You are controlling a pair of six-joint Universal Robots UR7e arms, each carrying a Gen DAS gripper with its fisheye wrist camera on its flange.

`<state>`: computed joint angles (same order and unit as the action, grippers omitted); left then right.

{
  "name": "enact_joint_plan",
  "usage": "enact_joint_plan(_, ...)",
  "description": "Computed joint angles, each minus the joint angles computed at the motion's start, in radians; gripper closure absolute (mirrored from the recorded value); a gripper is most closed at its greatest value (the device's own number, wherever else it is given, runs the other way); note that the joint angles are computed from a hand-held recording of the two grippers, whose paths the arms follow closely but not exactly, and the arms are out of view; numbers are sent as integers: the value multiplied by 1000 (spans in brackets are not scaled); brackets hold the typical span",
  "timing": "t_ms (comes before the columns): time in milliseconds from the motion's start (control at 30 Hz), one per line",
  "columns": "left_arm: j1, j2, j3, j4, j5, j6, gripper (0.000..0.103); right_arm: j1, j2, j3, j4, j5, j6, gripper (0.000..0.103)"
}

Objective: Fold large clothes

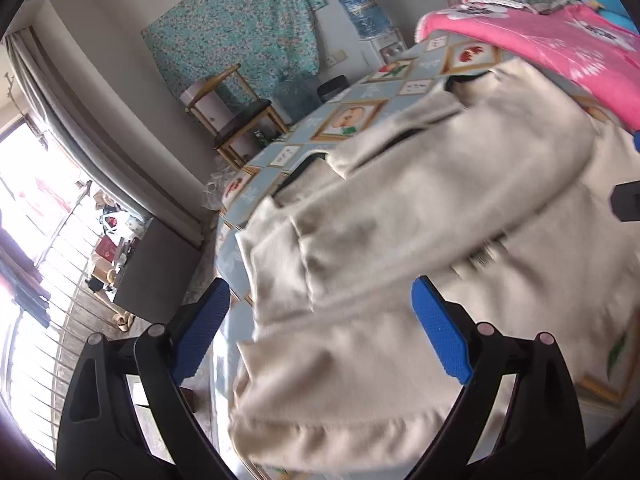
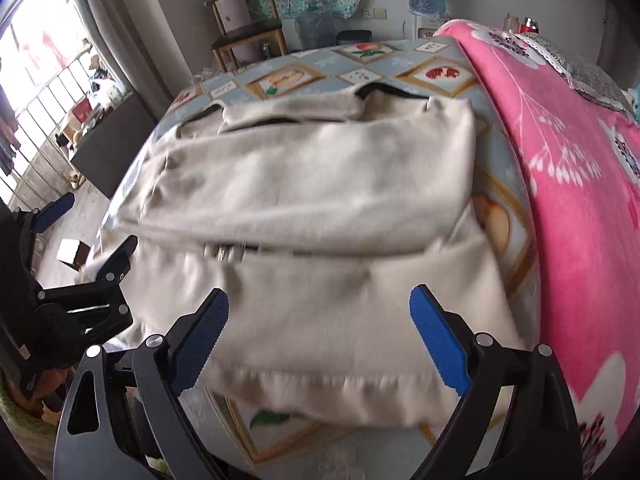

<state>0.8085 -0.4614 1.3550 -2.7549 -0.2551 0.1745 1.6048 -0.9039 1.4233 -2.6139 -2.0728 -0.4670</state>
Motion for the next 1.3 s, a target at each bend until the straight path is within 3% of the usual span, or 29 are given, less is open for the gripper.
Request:
enact_joint_plan(133,-28,-62,127,77,-49,-137,14,-2,-41,106,-54,-23,-15,13)
enact_joint_plan(300,-36,-179,304,-7,-247,-254,14,5,-59,194,-148,-62,-60,13)
enact_joint_plan(600,-13,-299,479,-152,-296,-320,14,0,-46,253,-271,-70,-56,13)
enact_joint_plan(867,42,-346,478,-268,-273,-291,14,-10,-34,234,-292,-80,-46,13)
enact_joint_plan(1100,128,-381,424,-245,-406,-346,15,-20,-20,205,-267,-39,-6,13)
enact_joint_plan(1300,174,-383,365,-152,-495,-416,40,-10,6,182,-242,-37,-13,13)
